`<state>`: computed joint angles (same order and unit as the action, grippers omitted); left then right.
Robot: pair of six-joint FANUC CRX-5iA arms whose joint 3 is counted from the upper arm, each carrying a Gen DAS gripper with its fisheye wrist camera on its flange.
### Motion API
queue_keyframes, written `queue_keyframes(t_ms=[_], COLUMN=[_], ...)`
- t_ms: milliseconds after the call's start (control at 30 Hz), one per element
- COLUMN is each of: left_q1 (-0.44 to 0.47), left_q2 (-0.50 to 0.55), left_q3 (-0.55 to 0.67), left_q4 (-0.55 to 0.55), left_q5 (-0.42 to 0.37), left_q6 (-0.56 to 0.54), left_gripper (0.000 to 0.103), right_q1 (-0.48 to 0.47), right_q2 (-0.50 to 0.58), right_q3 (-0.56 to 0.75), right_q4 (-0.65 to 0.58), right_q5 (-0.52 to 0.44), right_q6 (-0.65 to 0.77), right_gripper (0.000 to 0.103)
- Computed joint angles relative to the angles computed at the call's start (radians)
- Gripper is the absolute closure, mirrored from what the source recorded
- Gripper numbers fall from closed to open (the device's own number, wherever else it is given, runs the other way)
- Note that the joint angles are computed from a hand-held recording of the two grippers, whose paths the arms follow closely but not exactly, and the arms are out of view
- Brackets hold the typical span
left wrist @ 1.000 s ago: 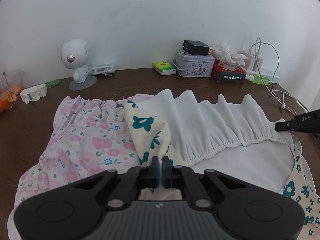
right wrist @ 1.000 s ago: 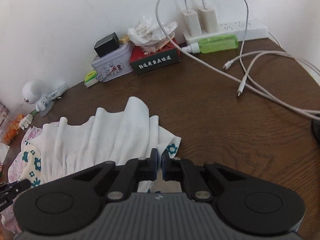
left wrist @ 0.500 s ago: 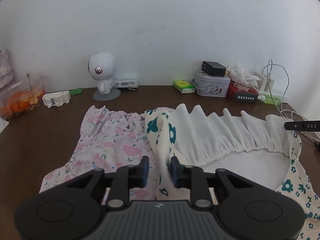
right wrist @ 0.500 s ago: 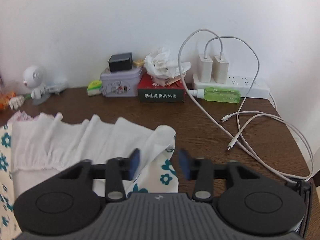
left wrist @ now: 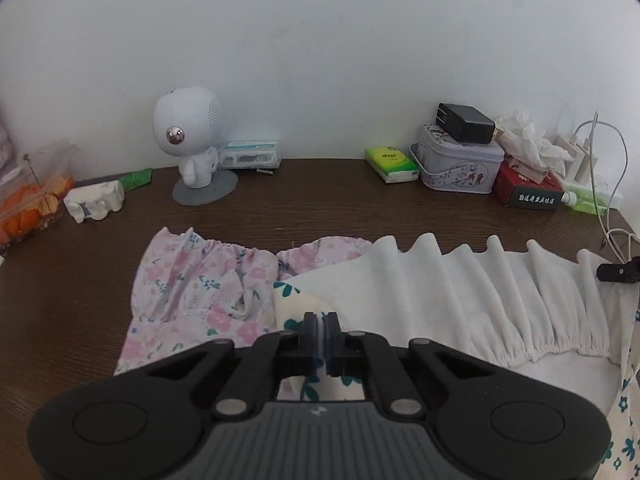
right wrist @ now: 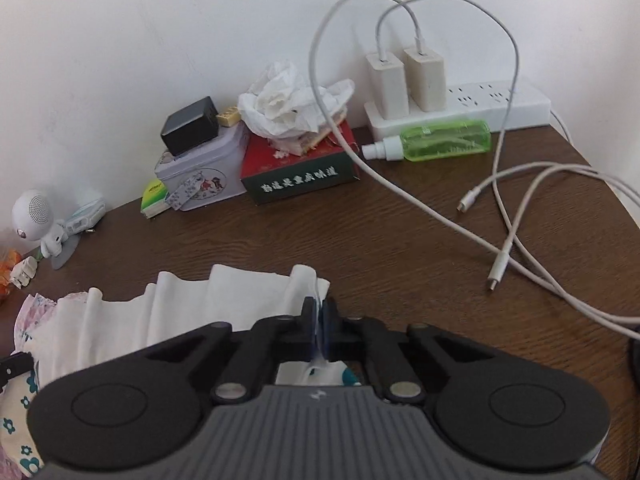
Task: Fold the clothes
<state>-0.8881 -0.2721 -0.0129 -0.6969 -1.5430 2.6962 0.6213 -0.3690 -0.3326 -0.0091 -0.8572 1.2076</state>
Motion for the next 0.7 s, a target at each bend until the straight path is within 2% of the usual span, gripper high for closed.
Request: queue_keyframes(t_ms=[133, 200, 300, 333, 367, 400, 433, 467, 533, 600, 633, 700], left_q1=[-0.1, -0.119, -0.116, -0.137, -0.174, -0.215, -0.256, -0.306, -0.414, -0.518, -0.573, -0.673], left_q2=[0.009, 0.012, 0.013, 0.008, 0.006, 0.005, 0.005, 0.012, 0.033, 0.057, 0.074, 0.121], left_q3=[0.028, 0.033, 0.031, 0.03, 0.036, 0.044, 0.052, 0.068, 0.109, 0.147, 0.167, 0.214], left_q4=[-0.14, -0.164, -0.148, -0.164, -0.192, -0.224, -0.257, -0.29, -0.348, -0.381, -0.393, -0.383], left_q5=[-0.089, -0.117, -0.125, -0.133, -0.151, -0.173, -0.194, -0.225, -0.286, -0.322, -0.338, -0.353], left_q6=[0.079, 0.091, 0.098, 0.124, 0.141, 0.153, 0.164, 0.161, 0.139, 0.122, 0.11, 0.065], left_gripper=[0.103, 0.103, 0.099, 0.093, 0.085, 0.068, 0.056, 0.052, 0.032, 0.018, 0.016, 0.016], right_q1=[0.121, 0.135, 0.128, 0.122, 0.115, 0.109, 0.112, 0.116, 0.134, 0.114, 0.101, 0.157], right_q2=[-0.079, -0.075, -0.071, -0.085, -0.108, -0.132, -0.17, -0.208, -0.287, -0.365, -0.404, -0.515], right_q3=[-0.148, -0.164, -0.148, -0.15, -0.152, -0.155, -0.169, -0.18, -0.17, -0.116, -0.09, -0.096], right_q4=[0.349, 0.412, 0.346, 0.317, 0.29, 0.267, 0.268, 0.267, 0.245, 0.094, 0.026, 0.023], right_q5=[0.131, 0.13, 0.116, 0.128, 0.139, 0.149, 0.162, 0.17, 0.119, 0.018, -0.041, -0.18], right_q6=[-0.179, -0.2, -0.157, -0.148, -0.147, -0.144, -0.131, -0.116, -0.05, 0.125, 0.203, 0.26], right_gripper=[0.103, 0.103, 0.102, 0.097, 0.078, 0.061, 0.037, 0.036, 0.036, 0.034, 0.031, 0.029])
